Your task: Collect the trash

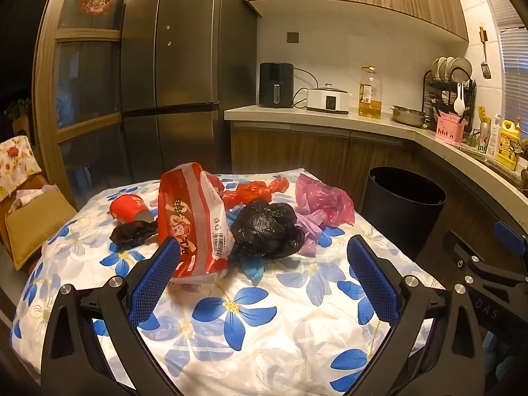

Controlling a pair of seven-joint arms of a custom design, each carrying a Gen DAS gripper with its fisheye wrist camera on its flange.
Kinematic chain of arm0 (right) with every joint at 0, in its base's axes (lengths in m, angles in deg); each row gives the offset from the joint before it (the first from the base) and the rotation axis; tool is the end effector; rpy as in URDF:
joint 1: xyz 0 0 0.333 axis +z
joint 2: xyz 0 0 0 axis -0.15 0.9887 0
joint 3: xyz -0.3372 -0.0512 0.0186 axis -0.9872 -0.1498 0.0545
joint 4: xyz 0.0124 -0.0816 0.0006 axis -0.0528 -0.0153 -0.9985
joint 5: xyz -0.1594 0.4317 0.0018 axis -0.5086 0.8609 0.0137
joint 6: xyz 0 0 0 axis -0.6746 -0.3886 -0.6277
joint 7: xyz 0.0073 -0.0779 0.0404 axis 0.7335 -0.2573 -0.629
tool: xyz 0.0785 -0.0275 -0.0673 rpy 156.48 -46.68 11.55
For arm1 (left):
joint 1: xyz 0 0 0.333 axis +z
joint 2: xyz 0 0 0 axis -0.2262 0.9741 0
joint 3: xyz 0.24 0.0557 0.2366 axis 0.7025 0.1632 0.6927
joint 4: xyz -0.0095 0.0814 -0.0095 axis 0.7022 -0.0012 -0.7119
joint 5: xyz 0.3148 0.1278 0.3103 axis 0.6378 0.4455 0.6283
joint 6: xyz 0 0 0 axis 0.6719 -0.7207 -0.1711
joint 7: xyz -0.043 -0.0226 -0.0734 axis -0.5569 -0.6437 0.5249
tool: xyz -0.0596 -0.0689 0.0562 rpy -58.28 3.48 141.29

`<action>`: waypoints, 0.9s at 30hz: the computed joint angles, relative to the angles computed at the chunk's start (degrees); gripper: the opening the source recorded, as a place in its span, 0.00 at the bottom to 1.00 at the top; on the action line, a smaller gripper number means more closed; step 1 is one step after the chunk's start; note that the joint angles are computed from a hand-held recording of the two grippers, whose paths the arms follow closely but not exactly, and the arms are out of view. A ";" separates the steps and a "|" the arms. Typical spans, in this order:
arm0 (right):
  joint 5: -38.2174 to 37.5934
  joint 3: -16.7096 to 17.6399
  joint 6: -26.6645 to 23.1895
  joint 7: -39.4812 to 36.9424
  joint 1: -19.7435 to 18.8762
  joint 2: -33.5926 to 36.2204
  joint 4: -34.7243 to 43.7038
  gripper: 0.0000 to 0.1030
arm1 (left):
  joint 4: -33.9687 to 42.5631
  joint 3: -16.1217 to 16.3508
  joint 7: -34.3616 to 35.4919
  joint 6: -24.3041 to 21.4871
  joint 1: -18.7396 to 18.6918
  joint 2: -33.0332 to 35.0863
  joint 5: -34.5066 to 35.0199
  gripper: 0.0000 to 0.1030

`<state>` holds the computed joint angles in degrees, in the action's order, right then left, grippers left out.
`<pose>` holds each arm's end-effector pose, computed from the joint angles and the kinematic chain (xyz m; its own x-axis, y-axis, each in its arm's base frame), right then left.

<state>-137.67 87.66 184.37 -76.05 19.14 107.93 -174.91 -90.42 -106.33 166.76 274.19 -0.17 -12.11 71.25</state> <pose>0.6528 0.2935 0.3252 -0.4858 -0.8739 0.0161 -0.3585 0.1825 -0.9155 0.7247 -0.1499 0.3317 -0.3902 -0.9207 -0.0033 -0.3820 0.1652 -0.9093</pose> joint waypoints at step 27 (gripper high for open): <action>0.43 0.07 -0.83 -0.78 0.28 -0.18 0.34 0.95 | -0.44 0.11 -1.07 0.28 -0.26 -0.37 0.54 0.94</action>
<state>-137.24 87.73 183.54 -76.83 19.42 107.75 -174.57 -90.86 -106.21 165.69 274.47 -0.42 -12.48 71.79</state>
